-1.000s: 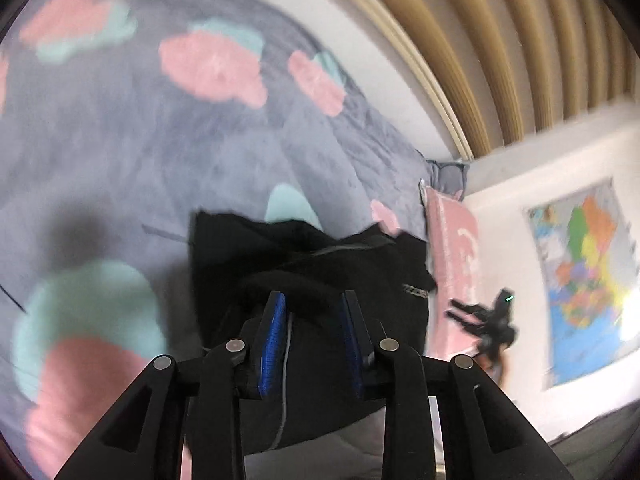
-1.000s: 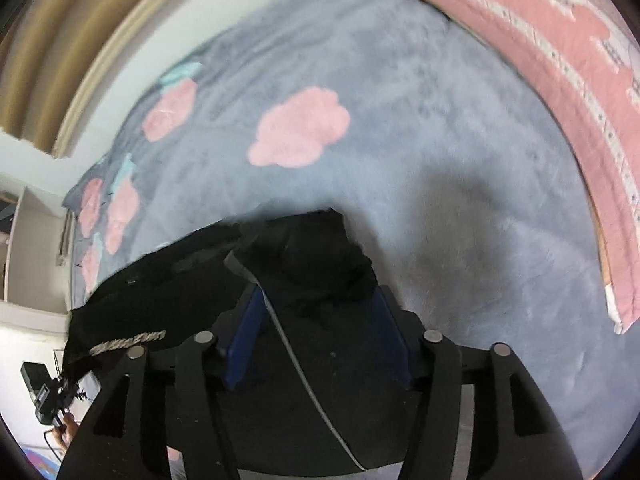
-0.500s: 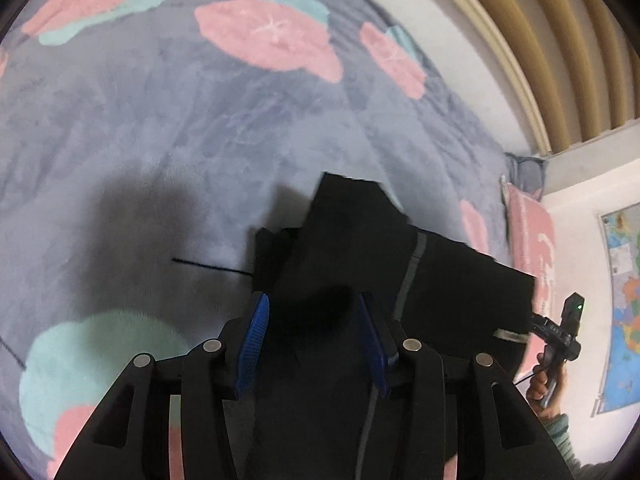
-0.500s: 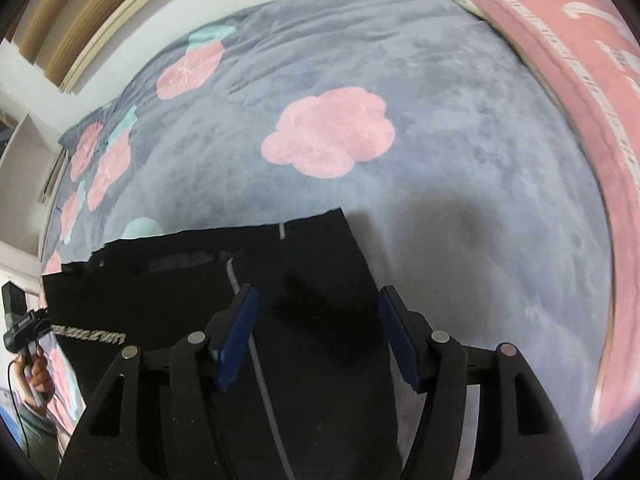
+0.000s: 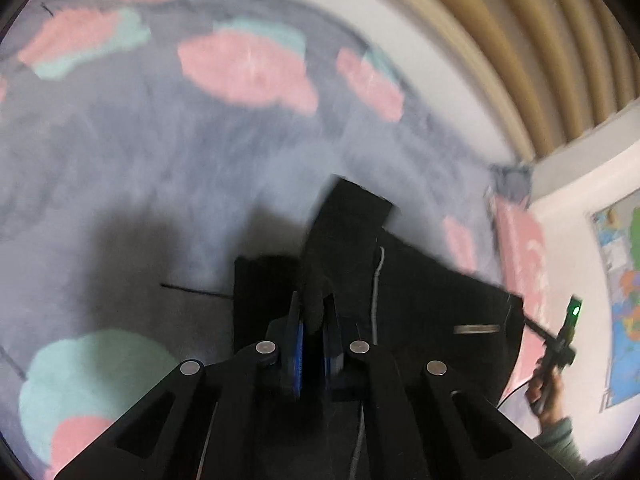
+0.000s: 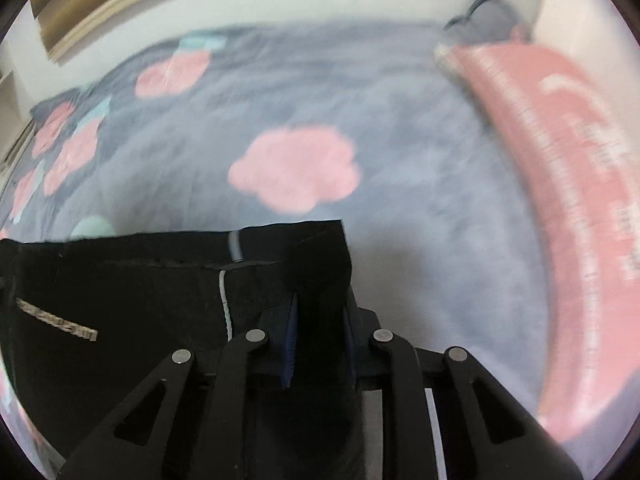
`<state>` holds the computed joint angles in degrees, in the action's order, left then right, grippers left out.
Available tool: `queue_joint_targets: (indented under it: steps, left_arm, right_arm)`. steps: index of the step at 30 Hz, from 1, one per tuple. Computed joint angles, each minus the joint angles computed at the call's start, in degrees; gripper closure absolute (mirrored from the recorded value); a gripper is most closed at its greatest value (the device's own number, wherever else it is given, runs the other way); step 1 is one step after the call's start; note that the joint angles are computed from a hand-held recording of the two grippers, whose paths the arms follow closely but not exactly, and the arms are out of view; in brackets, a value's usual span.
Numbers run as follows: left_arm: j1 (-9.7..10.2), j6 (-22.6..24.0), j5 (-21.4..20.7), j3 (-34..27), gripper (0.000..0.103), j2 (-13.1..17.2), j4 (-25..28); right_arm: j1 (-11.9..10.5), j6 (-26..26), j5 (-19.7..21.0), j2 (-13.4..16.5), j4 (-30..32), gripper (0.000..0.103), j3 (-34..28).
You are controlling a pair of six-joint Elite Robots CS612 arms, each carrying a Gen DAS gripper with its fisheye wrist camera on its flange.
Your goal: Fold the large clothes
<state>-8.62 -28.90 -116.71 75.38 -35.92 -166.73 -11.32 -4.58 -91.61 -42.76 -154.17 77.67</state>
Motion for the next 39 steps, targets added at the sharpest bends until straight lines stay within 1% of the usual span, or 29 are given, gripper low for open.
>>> queue_joint_targets:
  steps: [1,2,3,5,7,8,10,11,12,13,14,16,18,20,22,23,24,25,26,28,30,31,32,33,34,35,37,38,39]
  left_arm:
    - [0.16,-1.17,-0.48,0.87,0.096,-0.77,-3.69]
    - [0.10,-1.31,-0.01,1.09,0.096,-1.14,-5.17]
    - [-0.09,-1.25,1.17,1.02,0.096,-1.51,-6.10]
    - [-0.45,-1.82,3.75,-0.23,0.096,-1.08,-6.32]
    - [-0.41,-3.45,4.81,-2.83,0.096,0.87,-3.22]
    - [-0.41,-4.83,5.22,-4.69,0.096,2.44,-0.18]
    - [-0.78,-5.19,6.65,-7.65,0.096,4.93,6.23]
    - [-1.04,-5.28,6.84,-9.45,0.096,6.44,10.26]
    - [-1.15,-5.57,6.50,-10.92,0.095,7.65,13.00]
    - [-1.28,-6.68,5.88,-11.85,0.091,8.90,14.03]
    - [-1.37,-6.85,6.02,-12.06,0.090,9.25,13.95]
    - [-1.49,-5.39,6.51,-12.84,0.087,9.34,15.50]
    - [-1.25,-3.19,5.64,-13.46,0.087,8.90,17.87]
    - [-0.80,-2.94,5.33,-12.57,0.086,7.71,17.26]
    - [-0.24,-4.04,4.96,-10.24,0.084,5.72,13.80]
    - [-0.01,-4.19,5.49,-10.11,0.084,5.34,12.76]
    - [0.06,-4.69,7.01,-8.59,0.083,4.13,10.59]
    - [0.02,-5.39,8.24,-7.57,0.082,3.32,9.07]
    - [0.10,-6.17,9.34,-6.17,0.082,2.21,7.42]
    - [-0.07,-6.00,9.80,-4.00,0.082,0.34,5.20]
    - [-1.02,-3.78,9.01,-1.78,0.081,-1.49,3.11]
    - [-1.74,-2.15,7.96,-0.89,0.081,-2.20,2.35]
    - [-2.65,0.01,6.12,-0.02,0.081,-2.76,1.73]
    - [-3.71,2.75,4.22,0.55,0.081,-3.20,2.14]
    - [-4.62,5.05,3.26,0.72,0.081,-3.41,3.13]
    - [-5.92,8.57,2.93,1.08,0.080,-3.80,4.98]
    - [-8.13,13.69,4.42,1.89,0.080,-4.27,6.89]
    - [-9.09,14.76,5.26,2.02,0.080,-4.13,7.67]
    - [-9.66,15.03,5.29,1.95,0.080,-3.87,8.70]
  right_arm:
    - [0.10,-0.26,-0.23,-0.57,-1.38,0.083,0.25]
    - [0.29,-0.47,-0.63,-0.87,-2.15,0.083,0.22]
    - [0.70,-0.86,-1.98,-0.82,-3.21,0.083,-0.39]
    - [1.37,-0.95,-4.21,0.30,-3.84,0.083,-2.57]
    - [1.63,0.21,-5.36,3.27,-0.23,0.083,-6.92]
    - [1.63,0.96,-5.56,4.93,2.58,0.083,-9.05]
    - [1.70,1.50,-6.34,7.81,8.23,0.083,-12.40]
    - [1.64,2.09,-6.43,10.00,12.82,0.083,-14.84]
    - [1.55,2.50,-5.89,11.13,15.55,0.083,-16.07]
    - [1.39,3.26,-5.18,12.28,17.98,0.082,-17.14]
    - [1.31,4.27,-4.89,12.81,18.47,0.080,-17.45]
    - [1.12,5.66,-4.31,12.92,18.47,0.079,-17.49]
    - [0.89,6.05,-3.46,12.45,19.01,0.076,-17.47]
    - [0.64,5.97,-2.72,11.45,19.20,0.074,-16.73]
    - [0.23,6.60,-1.21,8.97,18.40,0.069,-14.32]
    - [0.04,6.85,-0.27,7.49,16.98,0.066,-12.52]
    - [-0.14,6.91,0.67,6.13,14.94,0.056,-10.46]
    - [-0.32,6.92,1.75,4.49,12.56,0.050,-8.15]
    - [-0.43,6.56,3.00,2.64,10.38,0.047,-5.68]
    - [-0.24,5.61,4.87,0.20,8.28,0.046,-2.52]
    - [0.40,4.72,6.89,-2.87,5.80,0.044,1.70]
    - [0.80,4.91,8.43,-3.62,5.49,0.039,2.86]
    - [0.97,4.90,9.81,-3.93,5.64,0.038,3.37]
    - [1.46,4.30,12.42,-4.51,6.03,0.038,4.49]
    - [2.15,3.67,12.93,-4.71,6.31,0.038,4.91]
    - [3.04,2.28,12.55,-4.88,6.53,0.038,5.42]
    - [4.86,-0.10,10.02,-4.47,6.75,0.038,5.47]
    - [5.38,-0.56,9.85,-4.16,7.15,0.038,5.39]
    - [5.65,-0.22,10.78,-3.64,7.45,0.038,5.17]
